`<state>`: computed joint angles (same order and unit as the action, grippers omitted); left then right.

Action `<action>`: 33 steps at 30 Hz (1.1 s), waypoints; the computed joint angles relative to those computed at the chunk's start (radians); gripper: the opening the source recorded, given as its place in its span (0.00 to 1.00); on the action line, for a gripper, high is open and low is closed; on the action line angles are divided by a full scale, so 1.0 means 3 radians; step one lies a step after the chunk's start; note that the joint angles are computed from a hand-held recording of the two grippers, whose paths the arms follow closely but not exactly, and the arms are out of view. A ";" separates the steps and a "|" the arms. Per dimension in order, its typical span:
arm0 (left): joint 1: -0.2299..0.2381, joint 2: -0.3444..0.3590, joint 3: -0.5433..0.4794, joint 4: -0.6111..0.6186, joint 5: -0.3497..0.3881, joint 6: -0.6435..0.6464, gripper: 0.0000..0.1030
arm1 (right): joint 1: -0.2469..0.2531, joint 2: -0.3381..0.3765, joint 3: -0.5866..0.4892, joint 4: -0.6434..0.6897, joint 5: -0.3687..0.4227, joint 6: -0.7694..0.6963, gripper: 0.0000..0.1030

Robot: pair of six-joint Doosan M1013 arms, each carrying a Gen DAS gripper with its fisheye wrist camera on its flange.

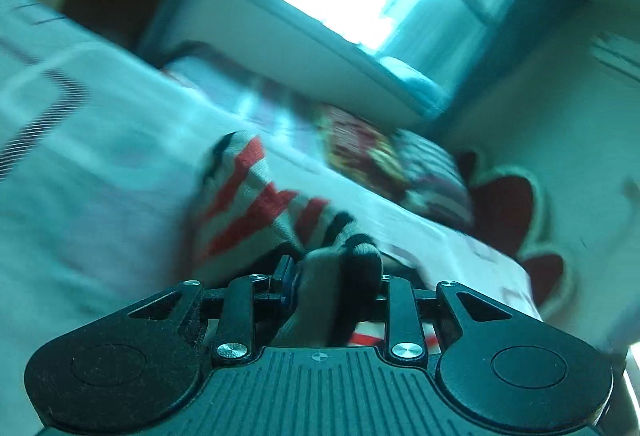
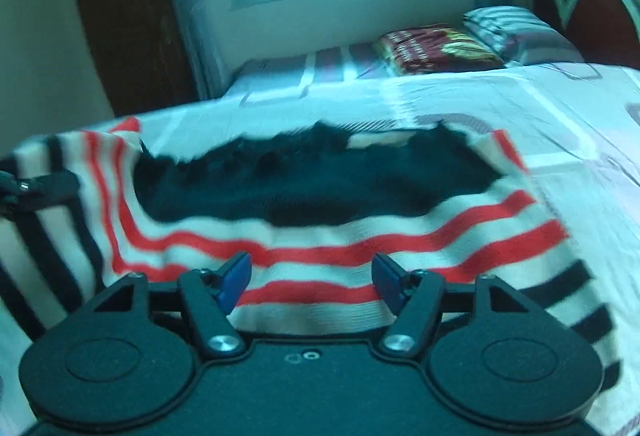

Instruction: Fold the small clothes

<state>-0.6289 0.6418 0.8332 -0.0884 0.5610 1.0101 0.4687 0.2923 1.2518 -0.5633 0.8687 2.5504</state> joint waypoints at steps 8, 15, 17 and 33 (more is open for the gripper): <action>-0.0230 0.0498 -0.0800 -0.0717 0.0708 0.0809 0.27 | -0.0199 -0.0397 0.0438 -0.0170 0.0063 0.0442 0.64; -0.0362 0.0661 -0.1115 -0.0630 0.1165 0.1059 0.28 | -0.0332 -0.0582 0.0715 -0.0009 -0.0098 0.0675 0.64; -0.0371 0.0588 -0.1036 -0.0480 0.1142 0.1107 0.40 | -0.0377 -0.0602 0.0738 0.0156 -0.0278 0.0633 0.68; -0.0202 -0.0103 -0.0072 0.1180 0.0712 -0.0405 0.86 | -0.0505 -0.0312 0.0389 0.2194 -0.0641 -0.0759 0.80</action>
<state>-0.6896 0.6109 0.8114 0.2657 0.7745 0.8886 0.3173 0.1987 1.3684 0.0949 0.6764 2.3227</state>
